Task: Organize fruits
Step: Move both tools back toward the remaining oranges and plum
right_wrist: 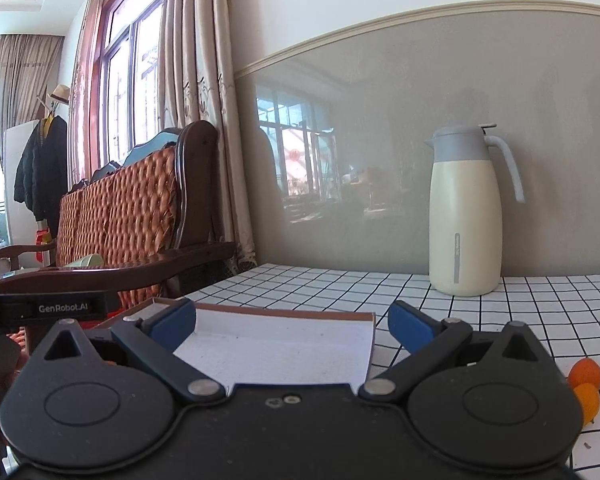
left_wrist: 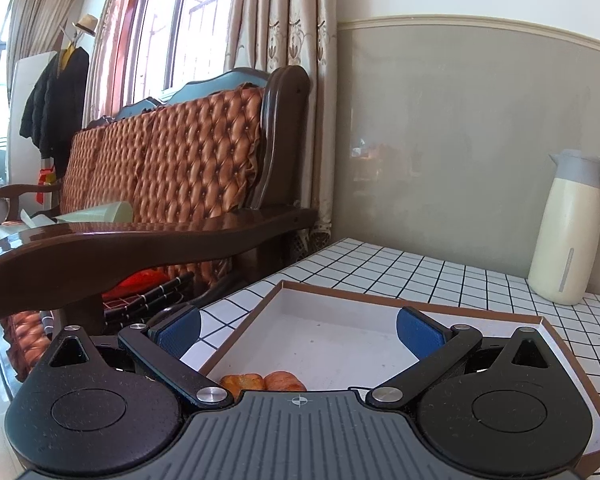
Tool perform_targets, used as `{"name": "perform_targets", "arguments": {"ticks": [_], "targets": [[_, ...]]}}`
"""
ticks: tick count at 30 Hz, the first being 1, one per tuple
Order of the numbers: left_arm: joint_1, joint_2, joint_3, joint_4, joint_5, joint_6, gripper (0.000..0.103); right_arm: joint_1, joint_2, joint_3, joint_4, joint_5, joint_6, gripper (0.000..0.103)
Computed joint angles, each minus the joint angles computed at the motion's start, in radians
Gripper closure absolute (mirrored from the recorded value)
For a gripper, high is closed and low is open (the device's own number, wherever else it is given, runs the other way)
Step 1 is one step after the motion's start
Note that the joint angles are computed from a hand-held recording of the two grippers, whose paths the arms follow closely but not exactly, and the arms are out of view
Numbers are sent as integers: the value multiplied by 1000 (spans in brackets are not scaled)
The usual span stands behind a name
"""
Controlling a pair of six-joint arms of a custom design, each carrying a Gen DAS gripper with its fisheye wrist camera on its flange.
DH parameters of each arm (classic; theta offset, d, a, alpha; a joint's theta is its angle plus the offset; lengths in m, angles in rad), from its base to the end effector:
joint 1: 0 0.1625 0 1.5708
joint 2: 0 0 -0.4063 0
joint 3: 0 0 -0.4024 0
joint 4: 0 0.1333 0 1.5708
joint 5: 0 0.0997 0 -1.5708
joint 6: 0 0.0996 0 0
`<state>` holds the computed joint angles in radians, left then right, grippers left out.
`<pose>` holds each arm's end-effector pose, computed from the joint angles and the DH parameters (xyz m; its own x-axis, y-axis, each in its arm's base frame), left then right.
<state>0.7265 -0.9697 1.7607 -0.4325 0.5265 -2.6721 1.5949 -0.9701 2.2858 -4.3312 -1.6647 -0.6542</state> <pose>-0.2464 -0.5125 0.1005 -0.7187 -0.0392 -0.6942 0.6587 0.2812 -0.6979 0.1346 -0.4390 0.1947 -0.7897 -0.0218 0.6131 -0.6094 0.1418 -0.7801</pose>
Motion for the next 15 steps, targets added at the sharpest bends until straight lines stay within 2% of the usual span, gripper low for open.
{"name": "perform_targets", "arguments": {"ticks": [4,11,15], "targets": [[-3,6,-6,33,16,-34,0,-4,-22,25,39,-4,16,6],[-25,30,0,20,60,4,0,-22,-53,58,17,-14,18,6],[-42,59,-16,62,86,-15,0,-41,-82,79,15,-22,30,6]]}}
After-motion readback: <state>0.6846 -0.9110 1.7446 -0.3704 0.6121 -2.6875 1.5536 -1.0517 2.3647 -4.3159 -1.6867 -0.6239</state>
